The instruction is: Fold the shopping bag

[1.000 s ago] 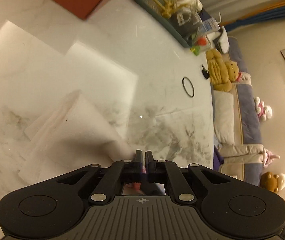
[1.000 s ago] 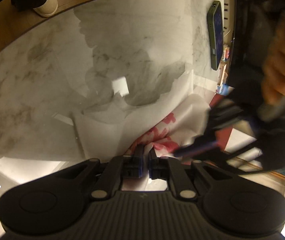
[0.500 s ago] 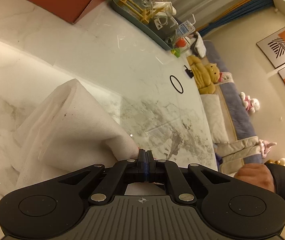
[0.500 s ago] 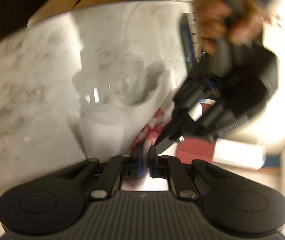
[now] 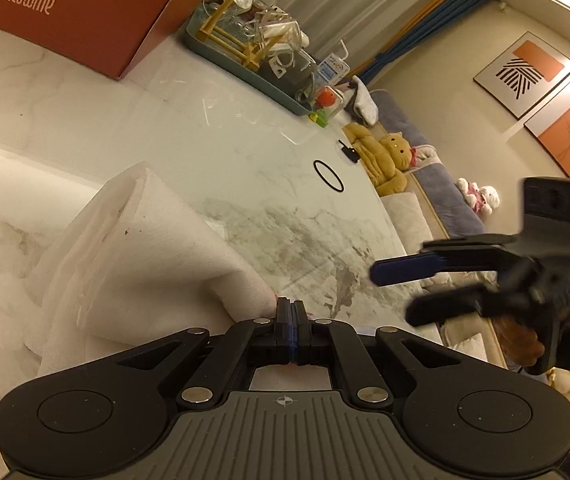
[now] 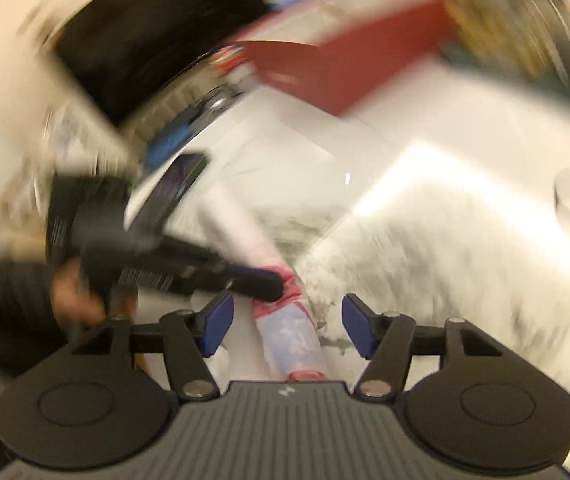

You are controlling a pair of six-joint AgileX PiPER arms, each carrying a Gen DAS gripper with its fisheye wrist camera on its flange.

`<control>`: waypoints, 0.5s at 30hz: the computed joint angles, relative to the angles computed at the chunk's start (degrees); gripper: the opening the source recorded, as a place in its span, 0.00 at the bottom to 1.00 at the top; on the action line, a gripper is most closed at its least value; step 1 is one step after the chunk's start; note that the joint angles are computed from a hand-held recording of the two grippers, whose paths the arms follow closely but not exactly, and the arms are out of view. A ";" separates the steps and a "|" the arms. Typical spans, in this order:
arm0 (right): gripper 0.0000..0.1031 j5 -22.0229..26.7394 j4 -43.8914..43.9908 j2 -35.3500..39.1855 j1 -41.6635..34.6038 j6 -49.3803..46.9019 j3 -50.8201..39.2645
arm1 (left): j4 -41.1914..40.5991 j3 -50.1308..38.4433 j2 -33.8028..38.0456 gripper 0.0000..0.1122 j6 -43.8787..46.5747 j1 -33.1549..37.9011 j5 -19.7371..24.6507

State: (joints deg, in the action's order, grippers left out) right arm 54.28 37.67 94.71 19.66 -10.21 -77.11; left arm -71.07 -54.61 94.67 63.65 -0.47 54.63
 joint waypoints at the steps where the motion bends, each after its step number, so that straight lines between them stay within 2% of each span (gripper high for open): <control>1: 0.55 2.71 2.31 1.35 -3.45 -0.30 0.39 | -0.07 0.22 -0.20 0.03 0.70 0.16 0.07; 4: 0.41 6.67 14.10 5.21 -10.07 -5.01 5.60 | -1.51 1.05 -0.03 0.03 2.83 1.02 0.91; 7: 0.38 9.87 23.78 5.92 -14.67 -11.30 12.61 | -4.31 3.59 -0.60 0.03 7.75 2.04 1.26; 9: 0.38 9.86 28.07 7.01 -15.18 -14.03 14.83 | -7.24 5.86 -0.67 0.03 12.68 3.09 2.00; 13: 0.38 9.41 32.15 8.02 -13.73 -16.27 16.76 | -8.52 6.81 -0.53 0.03 13.72 3.71 2.58; 15: 0.39 14.54 28.35 8.18 -17.15 -15.60 13.88 | -8.58 6.79 -0.39 0.03 13.67 3.76 2.72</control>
